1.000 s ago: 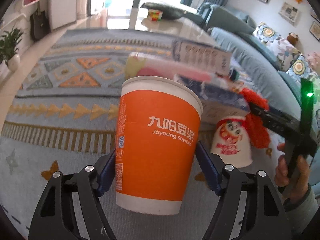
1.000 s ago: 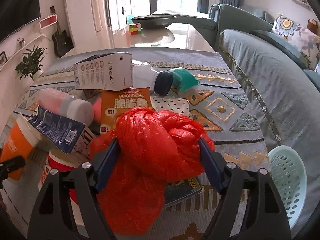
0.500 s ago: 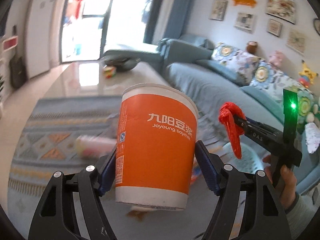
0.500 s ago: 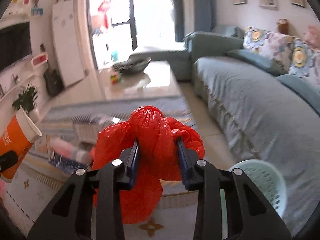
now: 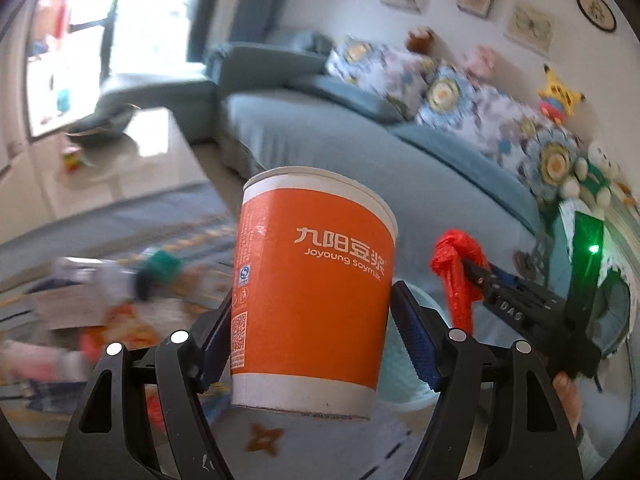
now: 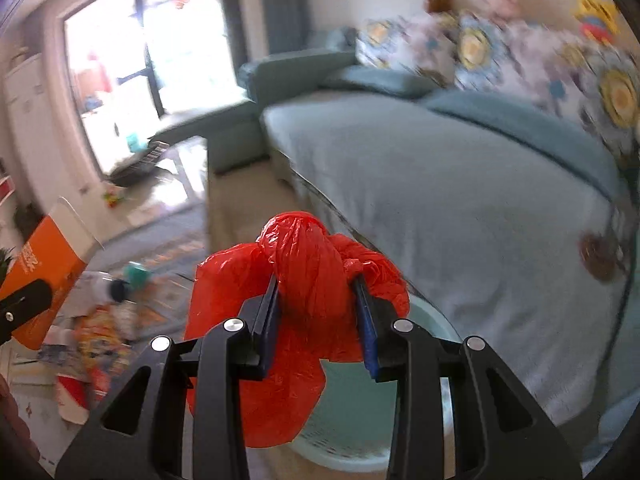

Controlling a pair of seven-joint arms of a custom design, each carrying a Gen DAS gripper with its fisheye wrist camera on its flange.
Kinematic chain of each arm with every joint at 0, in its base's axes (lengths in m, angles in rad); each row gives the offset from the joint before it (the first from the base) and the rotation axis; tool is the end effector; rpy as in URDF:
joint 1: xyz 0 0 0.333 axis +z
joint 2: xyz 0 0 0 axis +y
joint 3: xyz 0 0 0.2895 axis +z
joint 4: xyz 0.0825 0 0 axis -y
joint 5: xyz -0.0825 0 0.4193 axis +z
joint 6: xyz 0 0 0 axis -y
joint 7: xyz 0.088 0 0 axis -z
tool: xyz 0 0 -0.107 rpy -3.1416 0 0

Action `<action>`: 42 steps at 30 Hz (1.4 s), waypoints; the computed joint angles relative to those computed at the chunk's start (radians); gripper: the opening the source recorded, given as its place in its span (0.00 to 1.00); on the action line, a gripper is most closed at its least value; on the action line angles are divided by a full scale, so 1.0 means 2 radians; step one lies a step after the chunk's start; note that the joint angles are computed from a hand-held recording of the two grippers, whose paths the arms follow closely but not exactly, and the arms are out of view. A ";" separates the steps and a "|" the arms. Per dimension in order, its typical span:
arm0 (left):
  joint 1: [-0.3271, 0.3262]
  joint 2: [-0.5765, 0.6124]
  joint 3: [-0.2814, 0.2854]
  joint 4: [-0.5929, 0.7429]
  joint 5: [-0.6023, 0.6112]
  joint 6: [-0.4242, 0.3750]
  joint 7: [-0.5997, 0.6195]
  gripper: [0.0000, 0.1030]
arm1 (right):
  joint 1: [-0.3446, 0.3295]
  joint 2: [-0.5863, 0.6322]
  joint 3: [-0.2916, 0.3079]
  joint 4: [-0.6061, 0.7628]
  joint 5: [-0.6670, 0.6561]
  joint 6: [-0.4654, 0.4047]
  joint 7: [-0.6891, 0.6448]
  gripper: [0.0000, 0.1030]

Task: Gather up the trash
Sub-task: 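Carry the red bag and orange cup to the teal basket and release both, then grasp the panda paper cup with the left tool while the right tool grasps the card box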

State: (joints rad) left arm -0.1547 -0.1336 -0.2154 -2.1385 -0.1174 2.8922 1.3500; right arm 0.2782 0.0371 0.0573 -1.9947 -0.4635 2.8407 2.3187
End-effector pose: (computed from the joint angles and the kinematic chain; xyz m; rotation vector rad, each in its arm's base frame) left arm 0.5577 -0.2137 0.5280 -1.7497 1.8596 -1.0987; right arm 0.5978 0.2328 0.4916 -1.6580 1.7040 -0.6155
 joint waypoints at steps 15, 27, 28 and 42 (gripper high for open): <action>-0.050 0.170 0.009 0.145 0.035 -0.078 0.029 0.70 | -0.009 0.053 -0.008 -0.009 0.057 -0.072 -0.025 0.39; -0.035 0.145 0.002 0.113 -0.041 -0.058 0.081 0.76 | -0.009 0.035 -0.007 -0.021 0.069 -0.064 -0.036 0.55; -0.033 0.138 0.002 0.106 -0.044 -0.054 0.083 0.76 | -0.009 0.033 -0.007 -0.022 0.069 -0.062 -0.037 0.55; 0.016 -0.110 -0.009 -0.127 -0.037 0.051 0.041 0.83 | 0.022 -0.020 0.020 -0.026 0.008 0.013 -0.033 0.55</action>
State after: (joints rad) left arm -0.1229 -0.3533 -0.2344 -2.3919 -0.1923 2.9933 1.4315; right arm 0.3222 -0.0036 0.0971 -2.0465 -0.4469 2.8665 2.2525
